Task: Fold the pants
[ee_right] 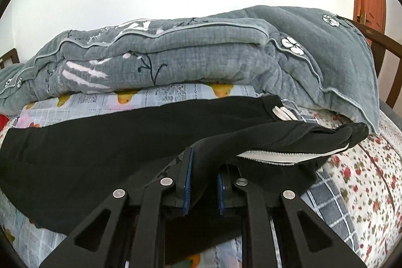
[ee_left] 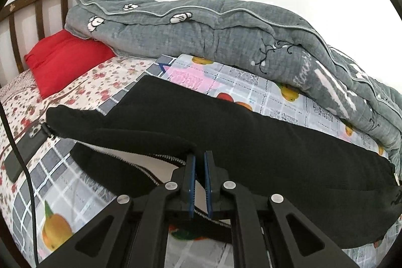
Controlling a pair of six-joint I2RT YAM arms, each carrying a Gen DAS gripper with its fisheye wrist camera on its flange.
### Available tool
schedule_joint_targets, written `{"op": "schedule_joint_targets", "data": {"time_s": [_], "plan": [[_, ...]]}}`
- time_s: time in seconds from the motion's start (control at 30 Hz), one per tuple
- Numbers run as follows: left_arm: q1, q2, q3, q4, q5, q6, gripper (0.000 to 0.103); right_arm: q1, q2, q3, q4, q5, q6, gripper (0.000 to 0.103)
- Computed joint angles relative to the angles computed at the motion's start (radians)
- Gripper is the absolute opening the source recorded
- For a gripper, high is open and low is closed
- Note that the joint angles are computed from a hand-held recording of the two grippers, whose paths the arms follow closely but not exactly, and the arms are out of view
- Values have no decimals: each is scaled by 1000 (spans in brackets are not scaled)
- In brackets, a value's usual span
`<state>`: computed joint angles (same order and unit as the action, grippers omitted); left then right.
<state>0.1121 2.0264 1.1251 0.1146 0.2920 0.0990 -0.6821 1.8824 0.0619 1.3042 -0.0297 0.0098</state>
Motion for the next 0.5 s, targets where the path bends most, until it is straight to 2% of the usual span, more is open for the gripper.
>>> {"op": "schedule_joint_targets", "data": {"time_s": [0.5], "plan": [[-99,214,332,-76,-56,-27,7,102,56,357,-310,126,52,13]]}}
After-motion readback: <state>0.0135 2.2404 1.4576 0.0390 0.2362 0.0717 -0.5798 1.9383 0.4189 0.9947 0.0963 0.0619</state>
